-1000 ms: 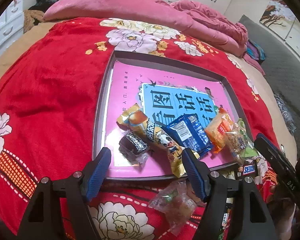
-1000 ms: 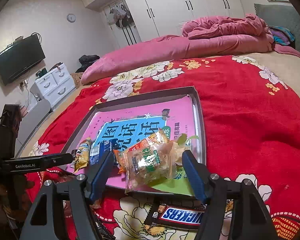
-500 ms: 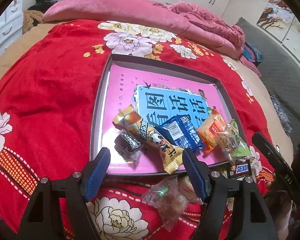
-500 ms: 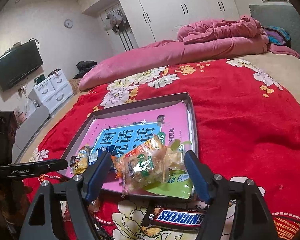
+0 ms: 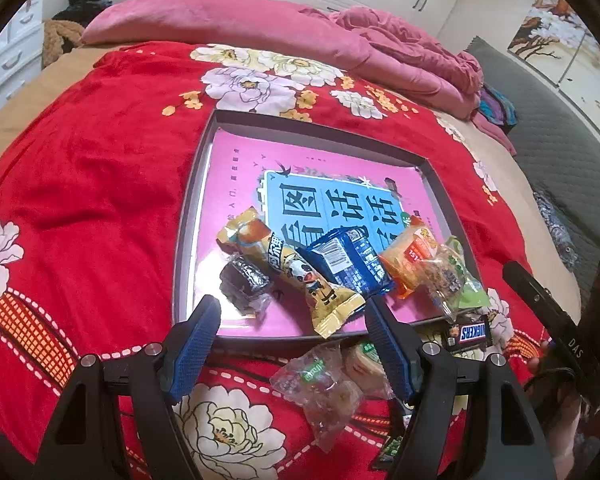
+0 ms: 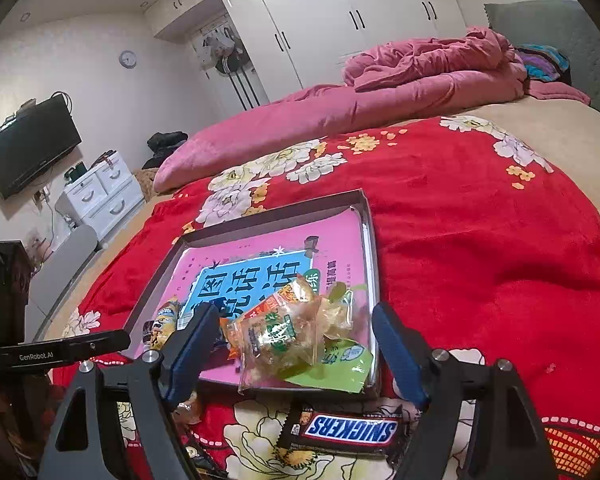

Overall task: Organize snacks
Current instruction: 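Pull both open tools back from the tray toward the loose snacks on the bedspread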

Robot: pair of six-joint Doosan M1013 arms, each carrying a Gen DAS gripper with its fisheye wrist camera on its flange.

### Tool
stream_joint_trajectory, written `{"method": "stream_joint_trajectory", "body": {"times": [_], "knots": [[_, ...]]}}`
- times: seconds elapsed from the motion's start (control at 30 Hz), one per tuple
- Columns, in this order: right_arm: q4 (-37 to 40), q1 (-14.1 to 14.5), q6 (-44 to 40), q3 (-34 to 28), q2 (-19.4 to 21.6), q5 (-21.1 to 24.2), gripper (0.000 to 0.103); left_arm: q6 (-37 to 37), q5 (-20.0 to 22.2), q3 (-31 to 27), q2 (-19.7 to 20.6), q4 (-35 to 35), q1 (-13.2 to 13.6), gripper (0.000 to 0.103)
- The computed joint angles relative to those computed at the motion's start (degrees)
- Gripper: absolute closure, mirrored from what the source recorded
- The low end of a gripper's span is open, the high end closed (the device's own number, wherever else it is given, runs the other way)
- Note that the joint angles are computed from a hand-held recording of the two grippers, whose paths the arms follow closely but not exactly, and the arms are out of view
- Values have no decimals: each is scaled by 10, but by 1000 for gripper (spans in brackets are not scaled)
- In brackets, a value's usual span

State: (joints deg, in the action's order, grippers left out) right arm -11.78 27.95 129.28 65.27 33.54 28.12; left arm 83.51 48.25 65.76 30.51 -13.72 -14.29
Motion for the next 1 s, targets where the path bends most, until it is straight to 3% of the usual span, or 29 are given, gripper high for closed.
{"method": "stream_joint_trajectory", "body": {"times": [1.0], "knots": [[-17,20,-19,8,-10,22,15,21,-2,40,-21,-1,-8,26]]}}
